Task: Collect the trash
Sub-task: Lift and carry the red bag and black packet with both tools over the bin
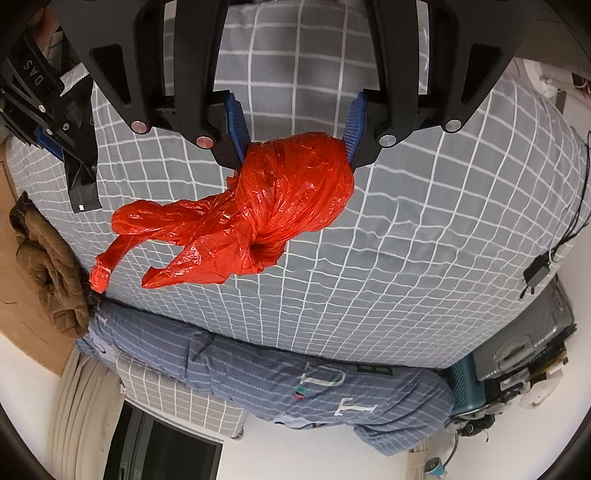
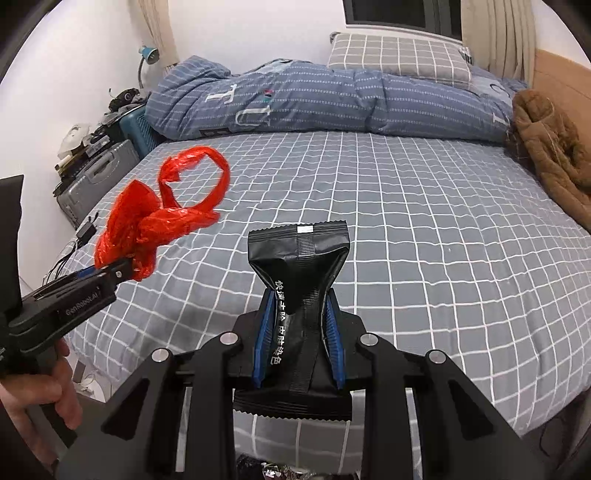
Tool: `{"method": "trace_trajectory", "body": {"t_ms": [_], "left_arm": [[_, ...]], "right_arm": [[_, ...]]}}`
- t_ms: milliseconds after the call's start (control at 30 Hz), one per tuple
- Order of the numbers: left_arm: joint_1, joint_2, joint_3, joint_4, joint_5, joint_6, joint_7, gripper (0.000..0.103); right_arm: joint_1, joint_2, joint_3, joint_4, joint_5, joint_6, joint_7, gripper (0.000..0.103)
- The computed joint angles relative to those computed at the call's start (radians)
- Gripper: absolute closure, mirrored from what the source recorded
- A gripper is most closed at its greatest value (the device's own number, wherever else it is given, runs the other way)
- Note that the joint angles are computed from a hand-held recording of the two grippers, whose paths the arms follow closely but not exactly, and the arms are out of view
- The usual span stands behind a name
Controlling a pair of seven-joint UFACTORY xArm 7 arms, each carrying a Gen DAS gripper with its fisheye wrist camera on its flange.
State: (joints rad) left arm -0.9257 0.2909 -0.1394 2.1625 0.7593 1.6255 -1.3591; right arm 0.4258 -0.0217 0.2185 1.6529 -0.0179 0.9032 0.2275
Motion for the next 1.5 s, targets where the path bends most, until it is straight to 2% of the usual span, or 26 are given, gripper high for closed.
{"method": "trace_trajectory", "body": {"t_ms": [233,700,967,1500], "left_arm": [[-0.071,0.003,-0.011,0.034,0.023,0.067,-0.037,0.060],[-0.156,-0.035,-0.071,-0.017,0.033,0.145,-0.145,0.060],[-0.163,-0.070,-0.114,-0.110,-0.001,0.132,-0.228,0.060],[-0.124,-0.160,-0.226,-0.394,-0.118,0.031,-0.447,0.060]], "right_arm": [[-0.005,-0.105,0.007,-0.069,0.015,0.024,0.006,0.077],[-0.030,-0.295,0.029,-0.234,0.044,0.051,0.012,0.077],[-0.025,-0.393,0.050,-0.350,0.056,0.057,0.012,0.077],[0.012,-0.584,0.065,-0.630,0.114,0.023,0.024,0.077]]}}
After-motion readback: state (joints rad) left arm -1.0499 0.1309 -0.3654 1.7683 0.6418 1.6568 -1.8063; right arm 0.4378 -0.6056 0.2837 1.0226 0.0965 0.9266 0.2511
